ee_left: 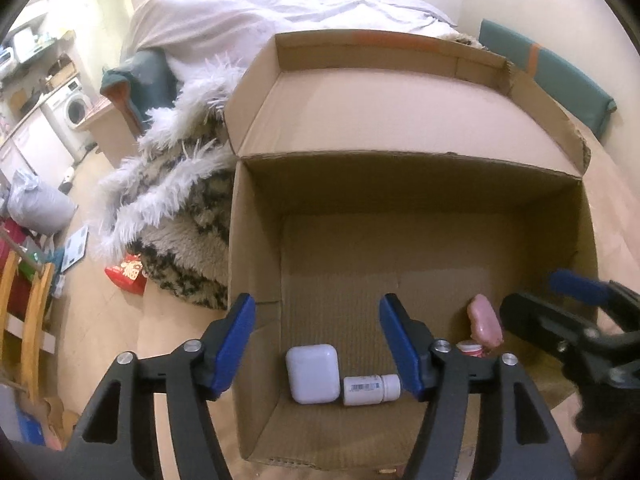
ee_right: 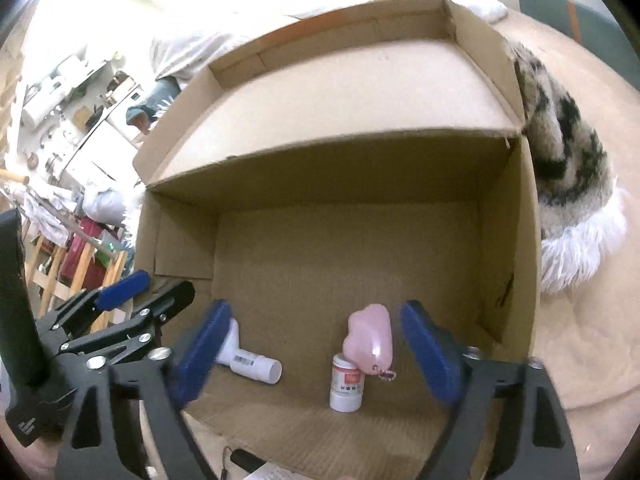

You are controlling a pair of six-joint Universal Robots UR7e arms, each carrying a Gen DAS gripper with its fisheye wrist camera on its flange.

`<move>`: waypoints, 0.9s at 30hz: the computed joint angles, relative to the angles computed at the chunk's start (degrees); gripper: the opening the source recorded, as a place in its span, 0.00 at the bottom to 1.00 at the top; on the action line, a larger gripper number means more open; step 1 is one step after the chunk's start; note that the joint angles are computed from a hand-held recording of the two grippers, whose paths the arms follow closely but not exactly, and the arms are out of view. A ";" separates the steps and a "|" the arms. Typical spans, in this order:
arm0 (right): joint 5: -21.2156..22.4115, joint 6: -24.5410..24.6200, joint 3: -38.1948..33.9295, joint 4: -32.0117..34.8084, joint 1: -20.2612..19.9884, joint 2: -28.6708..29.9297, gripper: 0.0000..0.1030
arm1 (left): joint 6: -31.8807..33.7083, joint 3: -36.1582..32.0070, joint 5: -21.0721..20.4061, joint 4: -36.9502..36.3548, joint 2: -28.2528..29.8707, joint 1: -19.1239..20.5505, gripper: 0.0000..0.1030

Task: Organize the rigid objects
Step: 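Carry the earbud case and pink item into the box and release both, then withdraw both open tools from the box toward the power strip and cord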

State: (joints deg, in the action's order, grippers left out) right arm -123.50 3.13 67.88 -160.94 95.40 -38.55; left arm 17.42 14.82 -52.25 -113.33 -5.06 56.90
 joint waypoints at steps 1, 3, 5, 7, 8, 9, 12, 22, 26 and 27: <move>0.50 -0.46 0.48 -1.04 0.01 -0.49 1.00 | -0.17 -0.51 0.09 0.27 0.22 0.00 0.64; 0.78 -0.61 0.93 -2.70 -0.02 -0.77 1.00 | -1.00 -1.91 -0.25 1.41 0.72 0.12 0.64; 0.36 -0.07 2.01 -3.96 -0.19 -1.55 1.00 | -1.41 -3.58 -0.49 2.74 1.41 0.13 0.64; 0.34 0.90 2.37 -4.26 -0.43 -1.94 1.00 | -1.52 -5.44 -0.60 3.90 2.18 0.12 0.64; 0.22 1.23 2.63 -4.49 -0.52 -2.11 1.00 | -1.49 -4.64 -0.73 3.17 1.77 0.08 0.64; 0.09 1.37 3.73 -4.98 -0.64 -2.85 1.00 | -1.34 -2.65 -1.07 1.66 0.79 0.07 0.64; -0.66 1.63 3.72 -5.03 -0.53 -2.87 1.00 | -0.64 1.90 -2.35 -1.97 -1.65 -0.04 0.64; -3.19 1.09 7.27 -8.08 1.02 -4.80 1.00 | 1.30 19.95 -3.34 -15.99 -11.41 -0.20 0.64; -4.06 1.10 9.10 -8.78 1.74 -5.87 1.00 | 0.10 23.50 -1.74 -16.20 -13.73 -0.19 0.64; -4.36 0.94 9.63 -9.26 1.97 -6.11 1.00 | -0.55 24.64 -1.55 -16.46 -14.48 -0.15 0.64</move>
